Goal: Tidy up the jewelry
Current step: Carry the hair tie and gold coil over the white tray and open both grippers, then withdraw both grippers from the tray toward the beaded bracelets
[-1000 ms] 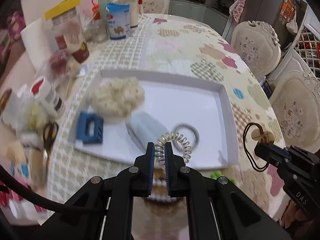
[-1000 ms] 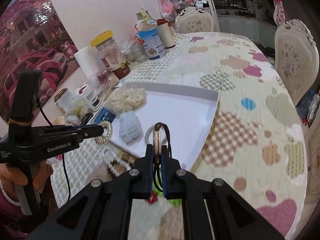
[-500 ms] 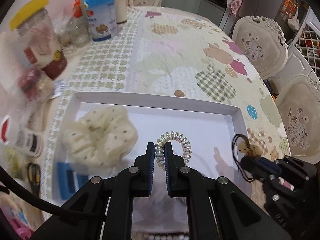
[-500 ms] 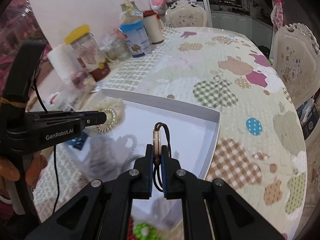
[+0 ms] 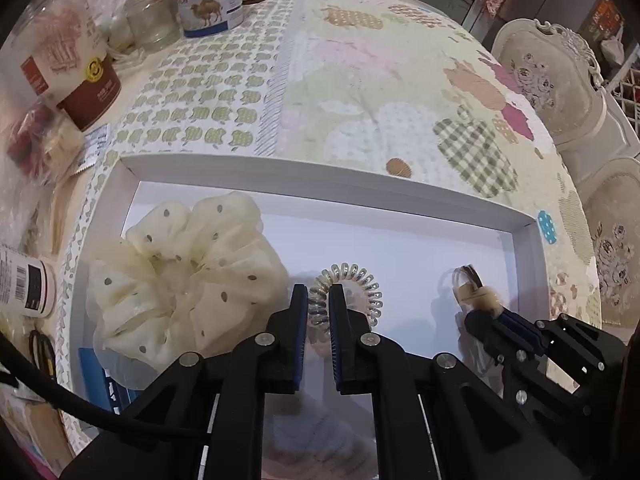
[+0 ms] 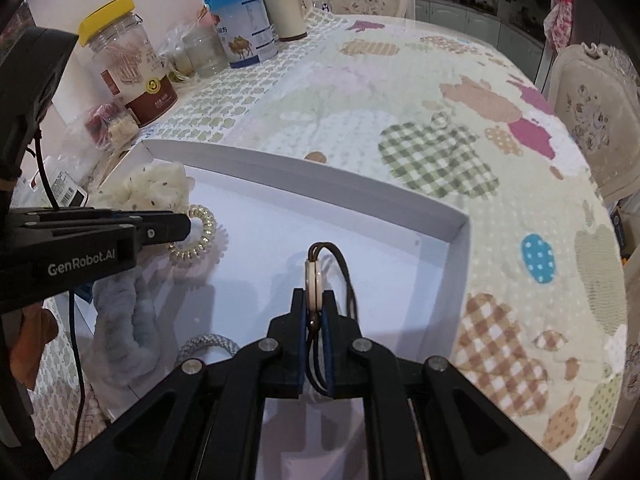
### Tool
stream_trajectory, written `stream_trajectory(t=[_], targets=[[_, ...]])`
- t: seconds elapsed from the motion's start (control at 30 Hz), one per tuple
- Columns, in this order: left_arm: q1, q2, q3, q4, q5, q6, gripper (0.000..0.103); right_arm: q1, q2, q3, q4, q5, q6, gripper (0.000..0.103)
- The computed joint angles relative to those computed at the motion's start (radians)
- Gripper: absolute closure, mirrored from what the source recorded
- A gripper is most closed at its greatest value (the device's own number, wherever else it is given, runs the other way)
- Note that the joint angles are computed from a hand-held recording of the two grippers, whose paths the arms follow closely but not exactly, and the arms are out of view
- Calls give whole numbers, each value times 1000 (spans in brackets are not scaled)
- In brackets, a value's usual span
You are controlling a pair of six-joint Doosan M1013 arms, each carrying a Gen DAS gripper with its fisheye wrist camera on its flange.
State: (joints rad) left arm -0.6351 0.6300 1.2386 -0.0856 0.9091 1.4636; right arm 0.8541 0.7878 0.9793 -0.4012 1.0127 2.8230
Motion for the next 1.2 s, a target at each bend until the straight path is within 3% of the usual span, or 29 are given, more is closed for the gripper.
stream_trajectory(t=[0.03, 0.1, 0.17, 0.53, 1.2], targets=[[1, 0, 0, -1, -1, -3, 103, 0, -4, 9, 1, -17, 9, 86], [3, 1, 2, 1, 1, -14, 99, 2, -19, 35, -10, -60, 37, 67], [7, 1, 4, -13, 4, -16, 89, 5, -37, 65, -19, -107, 67, 63], [-3, -54, 61, 13, -44, -40, 80, 37, -96, 130, -127, -124, 222, 63], [-58, -243, 307, 167, -187, -193, 80, 133, -128, 132, -218, 0, 340, 50]])
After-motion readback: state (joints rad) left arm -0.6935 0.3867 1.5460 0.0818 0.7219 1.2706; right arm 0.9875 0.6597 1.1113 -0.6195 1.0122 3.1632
